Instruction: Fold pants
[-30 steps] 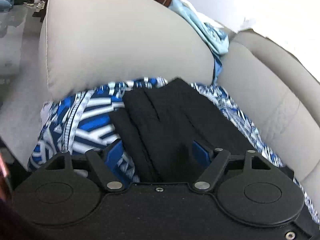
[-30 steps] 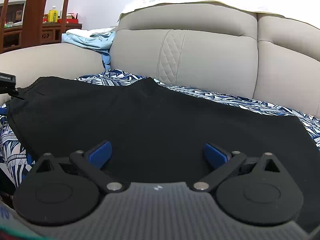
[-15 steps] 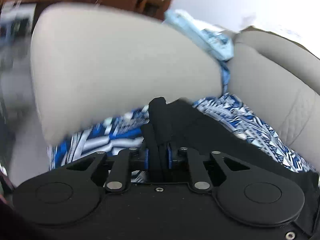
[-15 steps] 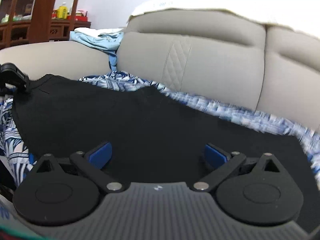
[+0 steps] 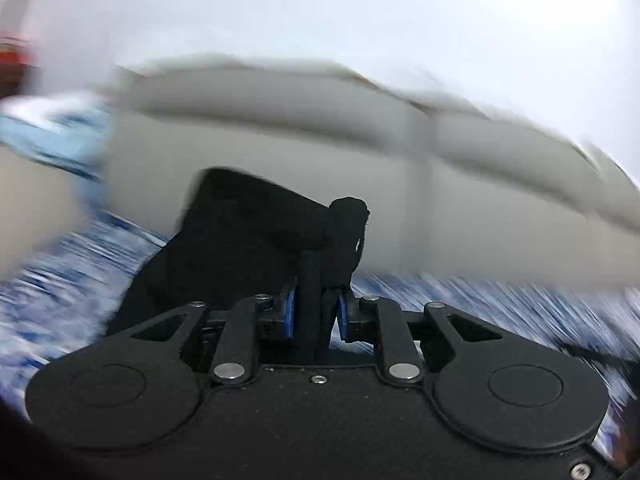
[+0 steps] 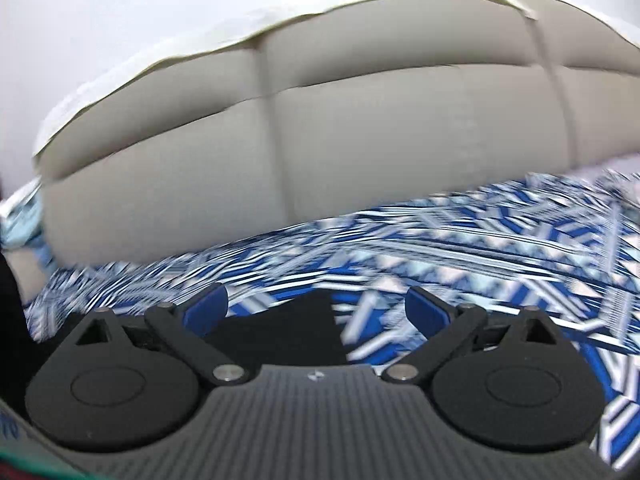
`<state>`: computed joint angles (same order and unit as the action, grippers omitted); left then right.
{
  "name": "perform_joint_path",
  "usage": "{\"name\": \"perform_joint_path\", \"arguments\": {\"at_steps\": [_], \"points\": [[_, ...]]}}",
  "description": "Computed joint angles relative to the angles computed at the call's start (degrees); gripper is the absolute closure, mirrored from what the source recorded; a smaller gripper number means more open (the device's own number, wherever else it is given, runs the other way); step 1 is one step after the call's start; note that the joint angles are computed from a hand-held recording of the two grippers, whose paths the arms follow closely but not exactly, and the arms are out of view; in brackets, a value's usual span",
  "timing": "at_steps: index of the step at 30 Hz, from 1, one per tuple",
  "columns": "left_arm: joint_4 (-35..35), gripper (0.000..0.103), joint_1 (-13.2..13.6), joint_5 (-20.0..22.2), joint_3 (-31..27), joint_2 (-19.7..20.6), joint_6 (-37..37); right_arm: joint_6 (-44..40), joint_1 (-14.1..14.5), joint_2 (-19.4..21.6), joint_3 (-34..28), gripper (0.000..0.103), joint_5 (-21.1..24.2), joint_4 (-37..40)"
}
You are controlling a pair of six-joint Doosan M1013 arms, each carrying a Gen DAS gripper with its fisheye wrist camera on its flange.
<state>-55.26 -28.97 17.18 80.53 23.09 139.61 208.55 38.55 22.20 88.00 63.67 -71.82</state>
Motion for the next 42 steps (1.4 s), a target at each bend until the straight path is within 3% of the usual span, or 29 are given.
{"name": "perform_joint_path", "arguments": {"at_steps": [2,4,6,8,13,16,18,19,20,22,26,28,29,30,31,33,35,42], "points": [[3.64,0.077,-1.45,7.61,-0.38,0.89,0.52,2.87,-0.03,-1.14,1.70,0.001,0.48,-0.32],[10.03,0.068,-2.37,15.68,-1.34,1.89,-3.53,6.55,-0.22,-2.24,3.43,0.001,-0.83,-0.73],[6.43,0.060,-2.00,22.64,-0.53,2.03,-0.61,9.85,-0.45,-3.08,4.80,0.001,-3.44,-0.86],[2.02,0.034,-1.53,23.55,2.20,0.67,4.14,11.09,-0.48,-3.42,5.59,0.001,-5.51,-0.87],[-1.93,0.030,1.38,25.71,2.37,-0.57,7.35,7.03,0.20,-2.16,4.46,0.001,-9.51,-1.04],[-4.16,0.031,3.27,24.21,1.00,-0.61,4.37,4.46,0.26,-1.29,3.68,0.001,-13.90,-1.62],[-0.82,0.034,3.47,19.33,-0.12,-0.47,1.60,0.83,-0.05,-0.22,2.33,0.002,-16.95,-0.32],[2.23,0.040,3.08,15.75,-0.42,-0.25,0.57,-2.02,-0.16,0.54,1.22,0.002,-17.42,1.22],[7.12,0.058,2.55,12.21,-1.07,0.24,-2.42,-5.22,-0.16,1.47,-0.13,0.002,-17.23,2.97],[17.98,0.075,1.76,8.58,-3.00,1.50,-11.39,-11.31,-0.43,3.28,-2.70,0.002,-16.81,5.70],[32.59,0.076,0.98,7.02,-6.89,4.83,-23.67,-18.13,-1.17,5.50,-5.90,0.007,-16.46,9.53],[43.50,0.076,0.49,9.28,-9.43,7.01,-33.23,-18.08,-1.67,5.71,-5.91,0.023,-18.21,9.05],[45.50,0.077,0.58,11.02,-10.41,7.81,-35.27,-19.55,-1.72,5.77,-6.27,0.027,-18.33,9.62],[46.28,0.077,0.66,11.85,-10.95,8.52,-36.55,-19.87,-1.81,5.81,-6.37,0.038,-18.78,9.47],[46.51,0.077,0.79,11.88,-10.90,8.72,-37.92,-18.49,-1.83,5.68,-6.14,0.055,-19.26,8.93],[44.55,0.077,0.92,10.46,-9.85,8.52,-37.67,-11.96,-1.84,5.11,-5.00,0.073,-20.29,6.22],[43.75,0.078,0.84,9.77,-9.47,8.48,-38.05,-8.90,-1.42,4.58,-4.16,0.079,-19.84,3.54],[37.17,0.076,-0.42,8.76,-7.38,6.53,-31.70,-7.65,1.14,4.29,-4.34,0.086,-5.77,0.23]]}}
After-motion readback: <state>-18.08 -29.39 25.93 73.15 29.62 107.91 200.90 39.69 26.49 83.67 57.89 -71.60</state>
